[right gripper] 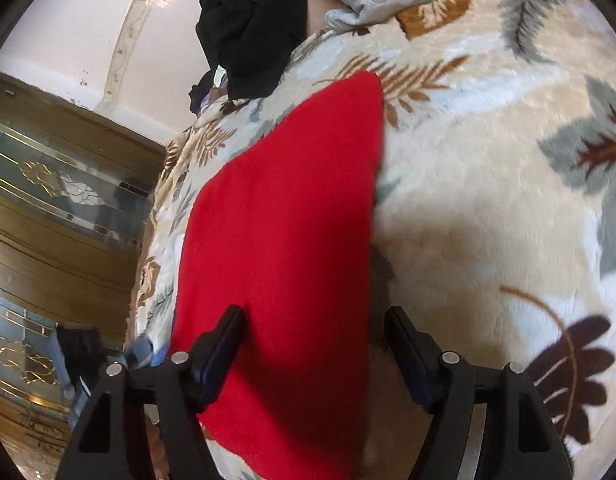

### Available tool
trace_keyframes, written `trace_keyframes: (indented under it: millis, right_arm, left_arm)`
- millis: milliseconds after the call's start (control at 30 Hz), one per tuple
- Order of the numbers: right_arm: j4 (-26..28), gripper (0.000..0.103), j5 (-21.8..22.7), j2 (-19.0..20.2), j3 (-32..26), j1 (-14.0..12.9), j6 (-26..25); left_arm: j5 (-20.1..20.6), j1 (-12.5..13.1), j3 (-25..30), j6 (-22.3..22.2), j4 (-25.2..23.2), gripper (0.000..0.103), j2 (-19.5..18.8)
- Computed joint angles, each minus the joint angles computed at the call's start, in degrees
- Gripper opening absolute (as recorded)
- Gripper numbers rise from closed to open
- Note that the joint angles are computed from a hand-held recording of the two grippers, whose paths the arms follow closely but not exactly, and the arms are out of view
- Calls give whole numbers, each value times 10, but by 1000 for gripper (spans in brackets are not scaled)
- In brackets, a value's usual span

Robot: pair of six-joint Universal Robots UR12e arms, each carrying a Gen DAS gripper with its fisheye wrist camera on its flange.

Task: Fold small clothes

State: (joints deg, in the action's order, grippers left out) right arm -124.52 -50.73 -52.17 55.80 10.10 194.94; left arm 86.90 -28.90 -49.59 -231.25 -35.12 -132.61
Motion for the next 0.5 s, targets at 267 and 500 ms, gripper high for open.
trace_keyframes:
  millis: [267, 500]
  right_arm:
    - [85, 57, -19, 43, -83, 14, -64]
    - [98, 42, -73, 37, -121, 24, -145]
  left_arm:
    - [-50, 12, 130, 35, -137, 50, -71]
    - [-26, 4, 159, 35, -135, 31, -80]
